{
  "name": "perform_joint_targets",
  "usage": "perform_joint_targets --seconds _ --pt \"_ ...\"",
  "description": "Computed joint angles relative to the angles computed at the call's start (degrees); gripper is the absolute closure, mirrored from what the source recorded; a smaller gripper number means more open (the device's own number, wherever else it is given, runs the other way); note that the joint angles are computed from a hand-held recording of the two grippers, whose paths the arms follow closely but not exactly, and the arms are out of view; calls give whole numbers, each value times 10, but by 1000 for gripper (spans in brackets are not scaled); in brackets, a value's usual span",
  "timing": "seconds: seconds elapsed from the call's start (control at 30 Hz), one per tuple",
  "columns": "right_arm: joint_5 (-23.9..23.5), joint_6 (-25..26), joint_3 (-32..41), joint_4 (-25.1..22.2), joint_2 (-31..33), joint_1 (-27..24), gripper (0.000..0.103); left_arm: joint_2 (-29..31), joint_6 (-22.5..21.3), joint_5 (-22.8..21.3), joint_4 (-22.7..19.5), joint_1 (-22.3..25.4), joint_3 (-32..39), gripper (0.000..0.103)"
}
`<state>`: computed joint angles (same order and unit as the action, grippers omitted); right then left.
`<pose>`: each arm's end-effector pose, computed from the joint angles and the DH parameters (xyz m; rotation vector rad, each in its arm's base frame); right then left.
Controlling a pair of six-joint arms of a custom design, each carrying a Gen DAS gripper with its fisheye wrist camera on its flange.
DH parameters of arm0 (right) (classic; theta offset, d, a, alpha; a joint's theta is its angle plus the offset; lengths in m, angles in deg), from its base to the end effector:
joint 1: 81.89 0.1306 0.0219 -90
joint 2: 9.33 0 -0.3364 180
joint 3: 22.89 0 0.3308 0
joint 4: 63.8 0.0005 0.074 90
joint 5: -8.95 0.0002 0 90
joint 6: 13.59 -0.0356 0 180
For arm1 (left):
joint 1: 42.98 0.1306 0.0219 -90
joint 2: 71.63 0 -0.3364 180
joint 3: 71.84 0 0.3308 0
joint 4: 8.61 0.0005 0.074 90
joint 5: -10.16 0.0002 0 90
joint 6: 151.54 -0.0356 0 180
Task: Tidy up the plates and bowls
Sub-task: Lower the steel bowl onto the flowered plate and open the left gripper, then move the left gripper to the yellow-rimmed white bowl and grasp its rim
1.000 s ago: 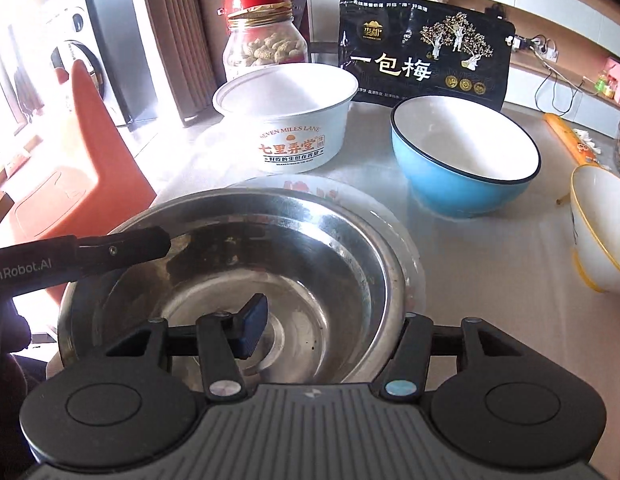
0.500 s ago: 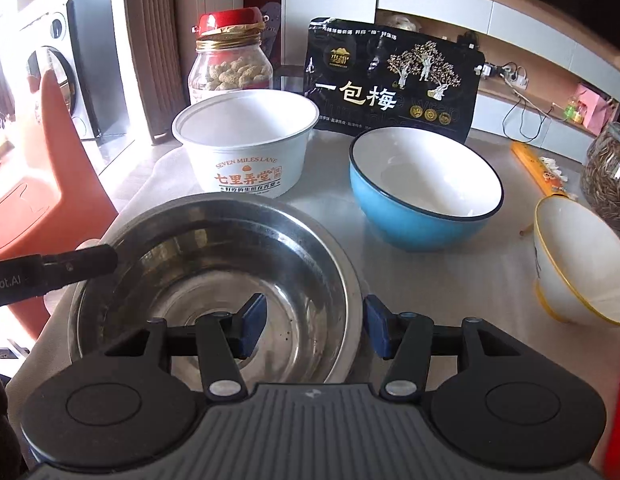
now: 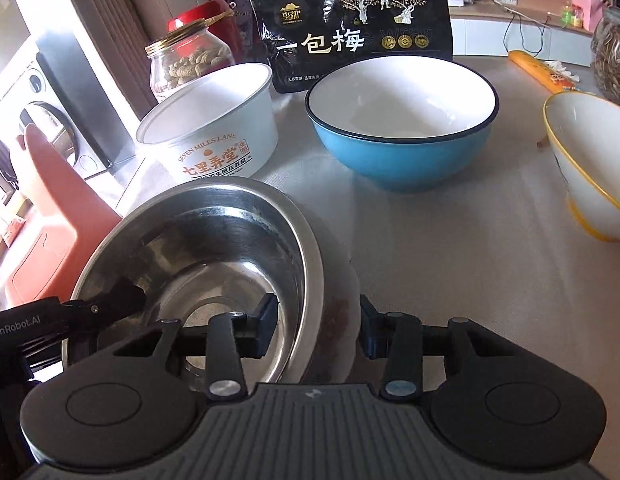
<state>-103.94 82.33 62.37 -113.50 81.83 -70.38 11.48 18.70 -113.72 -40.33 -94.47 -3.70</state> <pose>0.4069 0.0965 0.3447 -0.5358 2.4573 0.5455 0.2468 -0.2790 0.3036 -0.8252 2.1197 -0.5370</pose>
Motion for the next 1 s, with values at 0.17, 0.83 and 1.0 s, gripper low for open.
perform_joint_targets --seconds 0.17,0.83,1.0 --pt "-33 18 -17 -12 -27 -20 63 24 23 -4 -109 -26 60 72" --pt "-162 98 -61 -89 -74 -111 61 102 58 -25 -322 -54 209 70" --pt "-213 121 -40 -81 -70 -169 61 193 38 -121 -481 -66 375 71"
